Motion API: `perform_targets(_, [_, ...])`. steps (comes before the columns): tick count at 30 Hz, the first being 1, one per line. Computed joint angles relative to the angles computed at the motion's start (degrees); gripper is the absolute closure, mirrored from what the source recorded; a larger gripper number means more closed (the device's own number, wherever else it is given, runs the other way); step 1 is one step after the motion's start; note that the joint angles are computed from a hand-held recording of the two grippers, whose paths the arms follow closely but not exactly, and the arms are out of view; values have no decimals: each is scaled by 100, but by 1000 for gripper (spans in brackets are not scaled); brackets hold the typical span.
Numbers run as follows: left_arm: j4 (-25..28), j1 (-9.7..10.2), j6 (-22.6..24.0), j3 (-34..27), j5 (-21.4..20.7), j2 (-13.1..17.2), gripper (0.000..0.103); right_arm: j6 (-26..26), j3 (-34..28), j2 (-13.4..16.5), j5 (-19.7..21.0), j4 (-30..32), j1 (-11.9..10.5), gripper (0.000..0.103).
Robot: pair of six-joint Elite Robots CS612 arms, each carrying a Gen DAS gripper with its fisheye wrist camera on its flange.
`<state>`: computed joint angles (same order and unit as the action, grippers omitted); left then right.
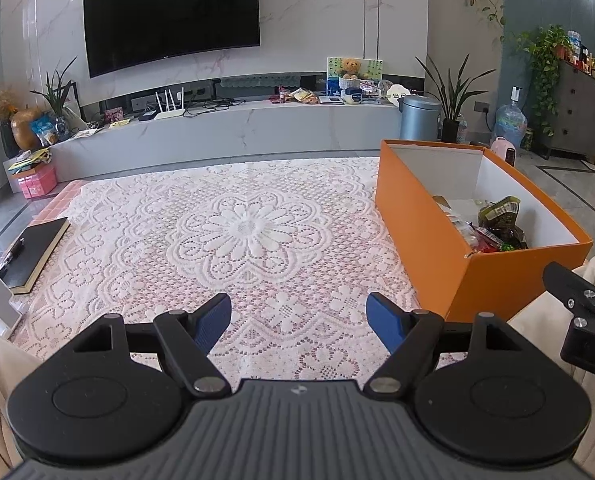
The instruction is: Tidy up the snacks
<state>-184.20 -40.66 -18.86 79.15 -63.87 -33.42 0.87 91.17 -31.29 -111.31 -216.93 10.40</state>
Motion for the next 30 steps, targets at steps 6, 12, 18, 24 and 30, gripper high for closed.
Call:
perform_targets(6, [42,-4,70,-6,39,-2,13,39,20,-16,41,23,-15,4])
perform_targets(12, [34,1,141,-1,24,-4,13,19,15,-19,47,65,-15,4])
perform_targets(18, [72,14,111,-10,-38,-8,13,16,15,-16,54,56,-16,4])
perform_targets(24, [93,27,73,-13,-89,-13,13,2,5,-14,36,84,-13,4])
perform_targets(30, [108,32,72,-16,-89,-14,13,-6,-4,-14,41,115,-13,4])
